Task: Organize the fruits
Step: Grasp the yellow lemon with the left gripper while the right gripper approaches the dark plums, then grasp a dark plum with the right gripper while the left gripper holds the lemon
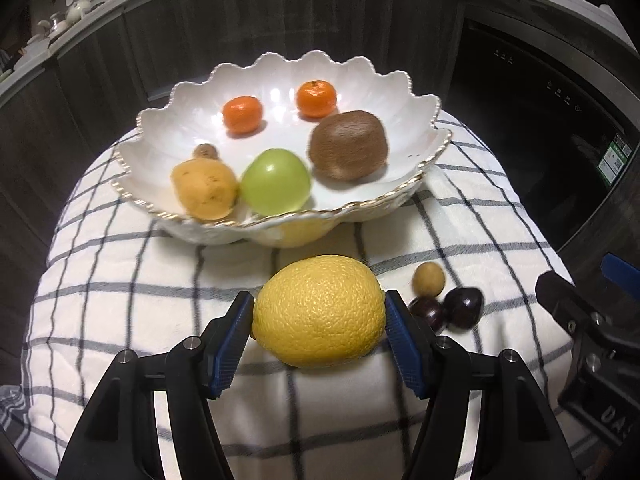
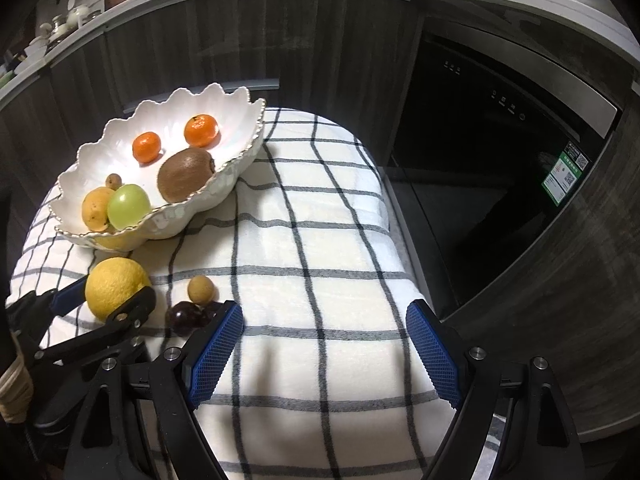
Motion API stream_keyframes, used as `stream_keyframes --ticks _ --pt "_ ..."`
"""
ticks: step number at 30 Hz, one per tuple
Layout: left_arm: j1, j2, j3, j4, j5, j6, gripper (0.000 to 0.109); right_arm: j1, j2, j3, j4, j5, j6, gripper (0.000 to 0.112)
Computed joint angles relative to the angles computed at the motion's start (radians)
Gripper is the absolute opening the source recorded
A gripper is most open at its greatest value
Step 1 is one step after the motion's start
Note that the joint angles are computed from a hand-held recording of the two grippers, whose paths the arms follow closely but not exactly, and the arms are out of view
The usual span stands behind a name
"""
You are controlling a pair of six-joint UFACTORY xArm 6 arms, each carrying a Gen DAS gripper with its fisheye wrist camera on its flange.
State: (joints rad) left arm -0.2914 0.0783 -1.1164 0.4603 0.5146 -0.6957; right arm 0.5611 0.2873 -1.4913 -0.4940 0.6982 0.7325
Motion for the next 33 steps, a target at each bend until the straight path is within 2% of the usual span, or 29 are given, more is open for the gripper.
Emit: stream_keyframes --ticks 14,19,23,30,33 --pt "0.066 -0.115 0.108 0.083 -0.011 -0.055 0.064 0.035 0.080 -0.082 0.082 0.013 -0.075 0.083" --pt "0.082 -0.118 0.112 0.073 -0.016 -0.050 0.064 0.033 0.125 -0.126 0.162 0.023 -0.122 0.065" --pt "0.091 -0.119 0.113 0.061 -0.022 -0.042 0.064 0.037 0.147 -0.150 0.181 0.022 -0.140 0.062" --pt "0.098 -0.115 0.109 0.051 -0.024 -0.034 0.064 0.037 0.178 -0.185 0.231 0.024 -0.171 0.048" --pt "0.099 -0.113 0.105 0.055 -0.023 -0.034 0.064 0.036 0.187 -0.192 0.246 0.028 -0.185 0.048"
